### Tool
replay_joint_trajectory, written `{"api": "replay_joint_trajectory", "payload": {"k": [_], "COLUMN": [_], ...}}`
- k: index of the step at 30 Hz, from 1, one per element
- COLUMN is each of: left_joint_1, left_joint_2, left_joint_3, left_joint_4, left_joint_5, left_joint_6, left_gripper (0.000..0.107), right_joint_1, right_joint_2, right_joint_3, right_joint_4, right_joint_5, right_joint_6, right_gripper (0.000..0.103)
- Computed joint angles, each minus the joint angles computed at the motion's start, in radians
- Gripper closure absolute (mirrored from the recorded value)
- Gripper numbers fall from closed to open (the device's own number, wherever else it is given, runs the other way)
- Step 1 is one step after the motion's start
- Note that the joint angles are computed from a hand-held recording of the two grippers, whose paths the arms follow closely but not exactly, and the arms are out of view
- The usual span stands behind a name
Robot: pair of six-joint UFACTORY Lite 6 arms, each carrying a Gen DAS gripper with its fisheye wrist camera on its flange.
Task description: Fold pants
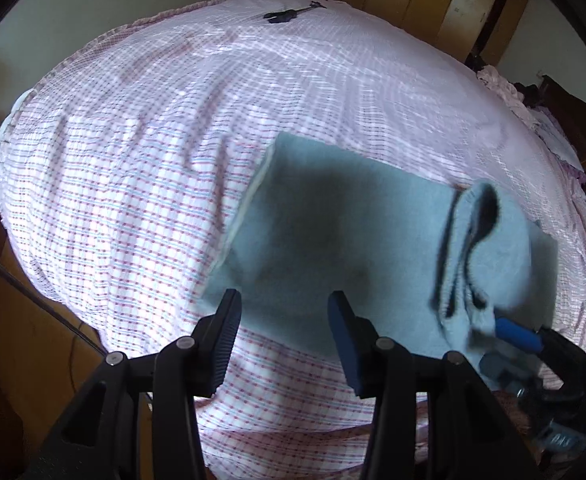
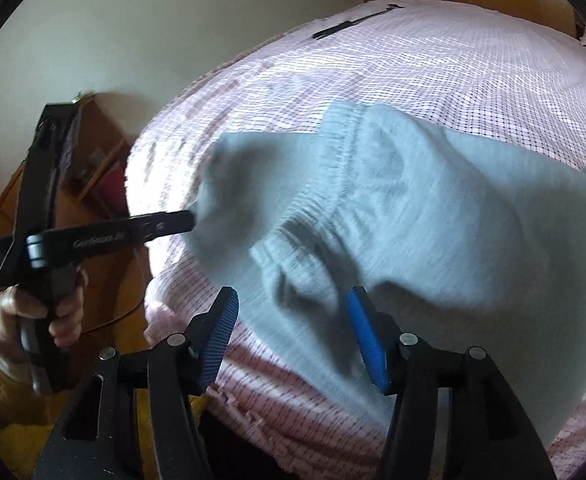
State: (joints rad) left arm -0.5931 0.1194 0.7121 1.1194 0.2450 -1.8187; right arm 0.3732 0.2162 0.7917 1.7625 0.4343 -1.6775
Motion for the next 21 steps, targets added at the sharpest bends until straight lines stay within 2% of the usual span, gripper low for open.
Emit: {"api": "replay_joint_trajectory", "payload": {"k": [4, 8, 10, 13, 18, 20, 21], "left_joint_1": [-0.032, -0.059, -0.082, -0.099, -0.141, -0.160, -0.167], "left_joint_2": [0.008, 0.055, 0.085, 0.148, 0.311, 0.370, 0.395], "left_joint_3": [0.038, 0.131, 0.178, 0.260, 0.447, 0.501, 0.526], "left_joint_4": [-0.054, -0.257, -0.364, -0.556, -0.858, -0.883, -0.833], "left_joint_5": [-0.029, -0.056, -0.076, -0.106, -0.056, -0.031, -0.005], "left_joint_6": [0.058, 0.278, 0.377, 0.551, 0.830, 0.849, 0.800], "left_gripper": [0.059, 0.059, 0.055, 0.049, 0.046, 0.046, 0.046], "right_joint_1": [-0.031, -0.090, -0.123, -0.212, -0.335, -0.359, -0.366], "right_joint_2": [-0.116, -0.253, -0.305, -0.326, -0.298, -0.289, -0.285], "right_joint_3": [-0.069, -0.161, -0.203, -0.231, -0.259, -0.270, -0.271], "right_joint_4": [-0.093, -0.225, -0.293, -0.312, -0.252, -0.230, -0.231], "right_joint_5": [-0.083, -0.185, -0.243, -0.206, -0.128, -0.105, -0.101], "right_joint_6": [0.104, 0.228, 0.295, 0.303, 0.218, 0.181, 0.176], "right_gripper": [0.053, 0.053, 0.053, 0.053, 0.053, 0.053, 0.053]}}
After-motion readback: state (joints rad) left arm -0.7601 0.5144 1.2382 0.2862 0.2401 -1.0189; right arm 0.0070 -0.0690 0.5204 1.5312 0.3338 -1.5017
